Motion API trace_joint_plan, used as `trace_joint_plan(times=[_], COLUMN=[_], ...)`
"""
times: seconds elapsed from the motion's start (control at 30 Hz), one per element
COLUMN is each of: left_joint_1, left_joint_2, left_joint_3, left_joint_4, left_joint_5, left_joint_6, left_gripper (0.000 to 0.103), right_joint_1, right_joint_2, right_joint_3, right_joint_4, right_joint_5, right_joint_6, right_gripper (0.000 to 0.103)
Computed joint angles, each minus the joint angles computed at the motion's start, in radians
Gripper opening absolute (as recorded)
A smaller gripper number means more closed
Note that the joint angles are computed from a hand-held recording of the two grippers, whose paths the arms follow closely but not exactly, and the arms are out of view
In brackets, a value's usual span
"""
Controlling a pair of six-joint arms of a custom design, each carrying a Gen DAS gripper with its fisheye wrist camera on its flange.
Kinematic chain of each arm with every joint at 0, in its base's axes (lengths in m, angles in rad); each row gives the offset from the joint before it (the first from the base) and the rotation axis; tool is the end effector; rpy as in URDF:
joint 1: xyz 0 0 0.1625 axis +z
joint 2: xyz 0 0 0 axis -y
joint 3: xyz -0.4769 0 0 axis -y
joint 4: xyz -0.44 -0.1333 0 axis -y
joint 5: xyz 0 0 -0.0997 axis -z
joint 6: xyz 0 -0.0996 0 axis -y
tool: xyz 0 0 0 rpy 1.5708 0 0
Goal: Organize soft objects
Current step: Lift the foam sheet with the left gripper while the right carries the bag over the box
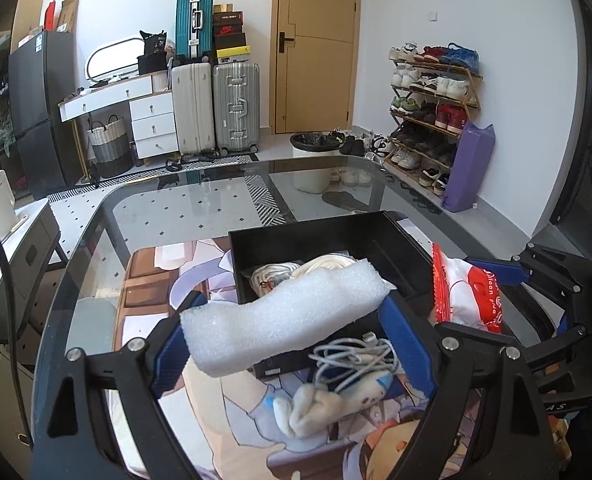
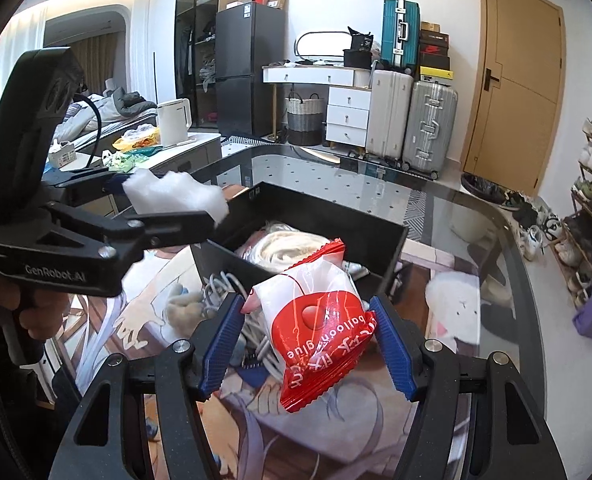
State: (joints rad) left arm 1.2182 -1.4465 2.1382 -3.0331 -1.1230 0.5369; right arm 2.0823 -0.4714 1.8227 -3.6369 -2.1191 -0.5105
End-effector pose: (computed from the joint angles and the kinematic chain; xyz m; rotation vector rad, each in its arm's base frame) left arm -0.0182 -0.5603 0.3601 0.8584 2.3323 -0.9476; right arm 0.3900 -0.5285 -0.0492 0.9741 -2.2638 0.9157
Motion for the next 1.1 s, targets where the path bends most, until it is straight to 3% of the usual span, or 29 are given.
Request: trace_joint_plan(times=[1.1], left_joint_1=[0.038], left_joint_2=[0.146], left_joint_3=[-0.161], left_joint_4=[0.054], left_joint_5=[-0.002], left_joint_6=[-0.015], left_gripper=[0.087], right_joint_1=[-0.08], right_joint_2=[0.044], right_joint_3=[-0.19], right_joint_4=[0.159], right_joint_5=[0.059], right_joint_6=[-0.064], right_gripper=[0.066])
